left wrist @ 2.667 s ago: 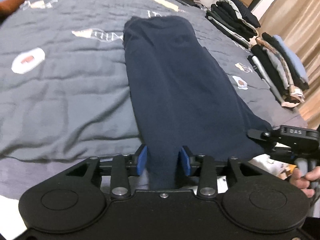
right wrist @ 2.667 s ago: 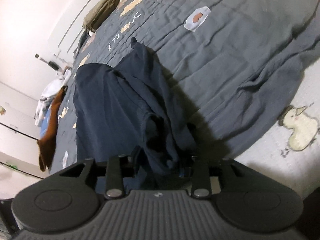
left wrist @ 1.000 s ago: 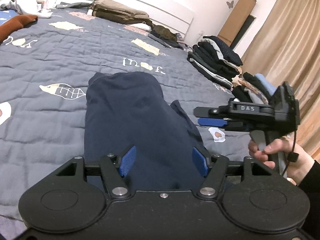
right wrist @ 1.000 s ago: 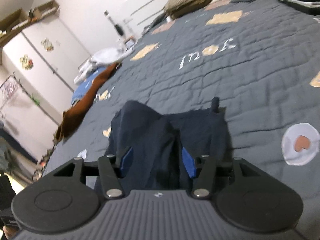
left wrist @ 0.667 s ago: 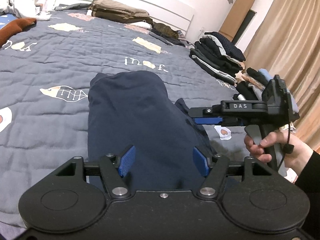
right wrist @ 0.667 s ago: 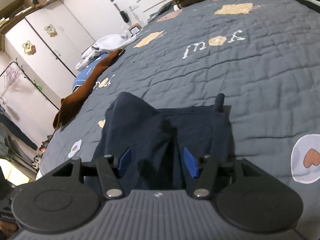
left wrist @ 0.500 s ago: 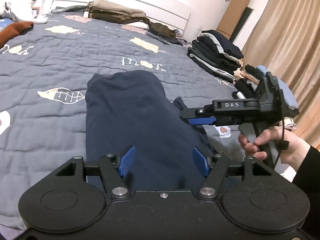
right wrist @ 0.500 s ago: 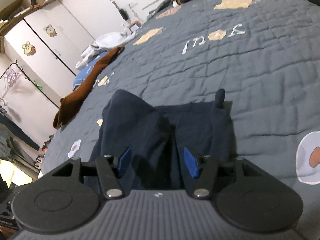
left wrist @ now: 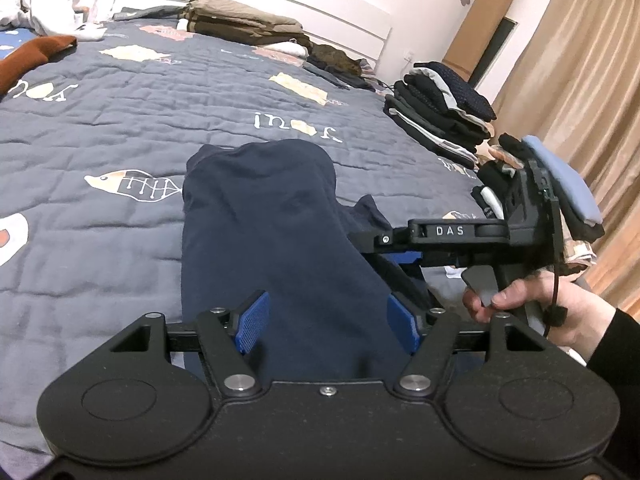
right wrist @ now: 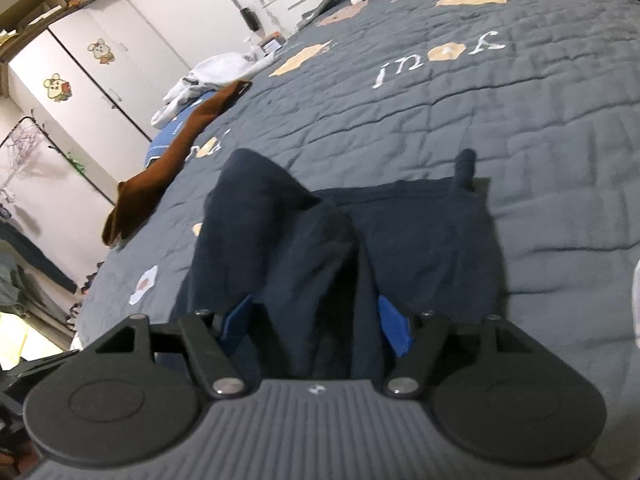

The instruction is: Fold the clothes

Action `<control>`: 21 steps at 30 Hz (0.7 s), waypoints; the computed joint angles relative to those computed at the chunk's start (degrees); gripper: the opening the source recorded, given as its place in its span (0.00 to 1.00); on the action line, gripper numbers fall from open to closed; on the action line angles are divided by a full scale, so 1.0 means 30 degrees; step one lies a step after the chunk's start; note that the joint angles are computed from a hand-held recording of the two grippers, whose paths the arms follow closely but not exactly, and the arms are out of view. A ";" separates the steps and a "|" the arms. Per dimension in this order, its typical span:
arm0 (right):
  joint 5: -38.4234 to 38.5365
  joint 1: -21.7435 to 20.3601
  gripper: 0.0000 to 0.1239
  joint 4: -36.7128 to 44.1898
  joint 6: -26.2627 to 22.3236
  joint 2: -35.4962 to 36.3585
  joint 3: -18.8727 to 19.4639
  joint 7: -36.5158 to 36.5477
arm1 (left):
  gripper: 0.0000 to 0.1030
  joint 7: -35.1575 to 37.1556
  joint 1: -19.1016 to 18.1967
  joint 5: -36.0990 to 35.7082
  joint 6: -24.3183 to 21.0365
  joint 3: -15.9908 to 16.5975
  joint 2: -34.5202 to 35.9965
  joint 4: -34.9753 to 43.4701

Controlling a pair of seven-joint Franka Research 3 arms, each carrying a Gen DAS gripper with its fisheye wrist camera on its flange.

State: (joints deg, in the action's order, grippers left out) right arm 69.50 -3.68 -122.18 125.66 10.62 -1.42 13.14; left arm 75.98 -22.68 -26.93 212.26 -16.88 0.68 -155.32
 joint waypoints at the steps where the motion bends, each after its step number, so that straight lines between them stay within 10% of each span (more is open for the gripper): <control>1: 0.0045 0.0027 0.53 -0.0065 0.0085 -0.0048 0.0026 -0.0068 | 0.62 0.0132 -0.0014 -0.0191 -0.0002 -0.0003 0.0029 0.0058; 9: 0.0250 -0.0072 0.15 -0.0064 -0.0233 -0.0164 0.0014 0.0323 | 0.63 0.0744 0.0275 -0.0635 -0.0070 0.0414 0.0226 0.1071; 21: 0.2429 0.1573 0.12 -0.3195 0.3638 -0.3081 0.0243 -0.8003 | 0.65 -0.4288 0.1852 0.5758 0.0519 0.1371 0.2436 0.2998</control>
State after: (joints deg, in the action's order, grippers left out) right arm 76.79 1.04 -131.77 136.57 1.38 -0.69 -10.87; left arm 63.11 -17.13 -9.66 213.81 -12.77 7.99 -146.32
